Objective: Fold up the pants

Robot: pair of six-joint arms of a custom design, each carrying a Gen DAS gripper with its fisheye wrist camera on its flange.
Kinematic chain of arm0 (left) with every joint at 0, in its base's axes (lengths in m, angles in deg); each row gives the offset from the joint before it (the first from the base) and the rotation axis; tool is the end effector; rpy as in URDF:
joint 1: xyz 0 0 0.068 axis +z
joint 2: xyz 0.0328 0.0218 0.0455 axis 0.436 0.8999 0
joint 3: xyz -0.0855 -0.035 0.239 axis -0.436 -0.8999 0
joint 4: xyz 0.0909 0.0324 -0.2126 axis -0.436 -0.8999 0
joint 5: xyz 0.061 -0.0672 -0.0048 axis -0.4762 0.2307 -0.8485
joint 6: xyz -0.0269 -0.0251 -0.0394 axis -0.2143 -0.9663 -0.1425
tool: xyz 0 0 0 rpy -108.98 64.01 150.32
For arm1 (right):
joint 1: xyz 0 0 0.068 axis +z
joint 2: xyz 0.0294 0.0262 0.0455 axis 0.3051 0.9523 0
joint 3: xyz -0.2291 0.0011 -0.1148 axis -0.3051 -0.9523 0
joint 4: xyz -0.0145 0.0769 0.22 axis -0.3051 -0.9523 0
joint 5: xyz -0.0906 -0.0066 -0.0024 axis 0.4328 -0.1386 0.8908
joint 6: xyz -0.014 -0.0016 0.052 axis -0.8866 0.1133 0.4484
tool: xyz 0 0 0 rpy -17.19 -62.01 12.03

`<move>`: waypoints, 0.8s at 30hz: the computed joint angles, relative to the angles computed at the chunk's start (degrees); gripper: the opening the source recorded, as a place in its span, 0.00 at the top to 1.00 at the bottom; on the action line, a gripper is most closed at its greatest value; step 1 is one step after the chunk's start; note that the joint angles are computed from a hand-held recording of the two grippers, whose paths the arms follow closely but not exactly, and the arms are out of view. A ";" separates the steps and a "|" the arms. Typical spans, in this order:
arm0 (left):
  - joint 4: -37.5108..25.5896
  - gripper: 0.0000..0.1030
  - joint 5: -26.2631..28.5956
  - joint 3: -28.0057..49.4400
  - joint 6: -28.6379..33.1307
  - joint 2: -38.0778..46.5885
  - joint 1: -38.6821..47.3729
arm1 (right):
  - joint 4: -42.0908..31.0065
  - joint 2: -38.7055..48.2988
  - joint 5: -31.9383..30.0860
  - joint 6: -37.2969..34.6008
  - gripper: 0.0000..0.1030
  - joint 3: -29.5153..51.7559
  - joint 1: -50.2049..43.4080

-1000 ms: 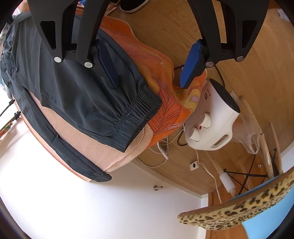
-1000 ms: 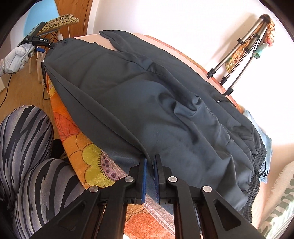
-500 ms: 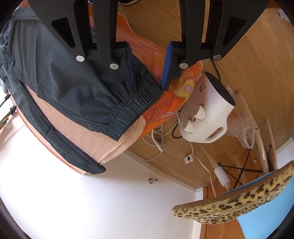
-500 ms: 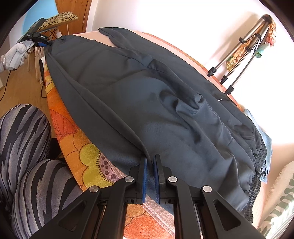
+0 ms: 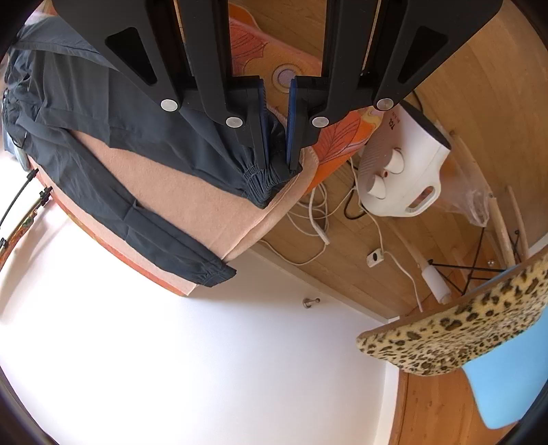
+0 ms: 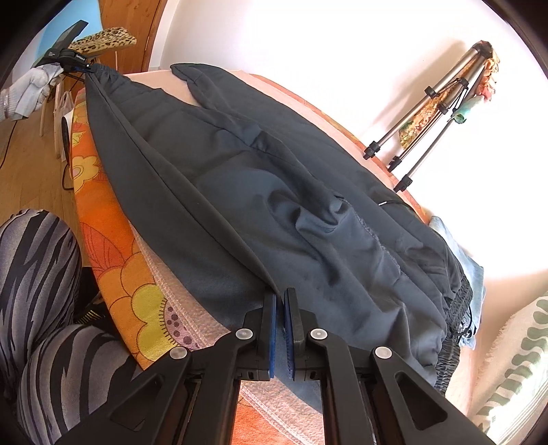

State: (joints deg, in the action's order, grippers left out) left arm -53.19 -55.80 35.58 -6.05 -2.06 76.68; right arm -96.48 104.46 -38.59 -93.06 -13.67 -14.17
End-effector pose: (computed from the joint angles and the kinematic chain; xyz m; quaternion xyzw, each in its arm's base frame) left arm 0.1389 0.1526 0.1437 -0.3405 0.8564 0.0183 0.3876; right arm 0.1999 -0.1042 0.1905 -0.4341 0.8340 -0.0578 0.3358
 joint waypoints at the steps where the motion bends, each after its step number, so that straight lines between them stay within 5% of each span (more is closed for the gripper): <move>1: -0.15 0.92 -0.32 0.92 -0.77 -0.06 -1.05 | 0.38 -0.07 -0.12 0.99 0.99 0.54 0.22; 12: -0.51 0.93 -10.19 17.30 -8.09 8.53 -17.25 | 10.66 6.06 4.47 14.48 1.00 12.76 9.07; 24: -7.92 0.93 -20.58 51.56 -9.98 36.84 -28.45 | 16.37 36.08 18.37 23.66 1.00 46.04 21.82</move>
State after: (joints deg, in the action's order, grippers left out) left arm -61.11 -76.38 87.13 -16.03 34.79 48.23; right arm -80.11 140.54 -20.22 -69.40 32.37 7.66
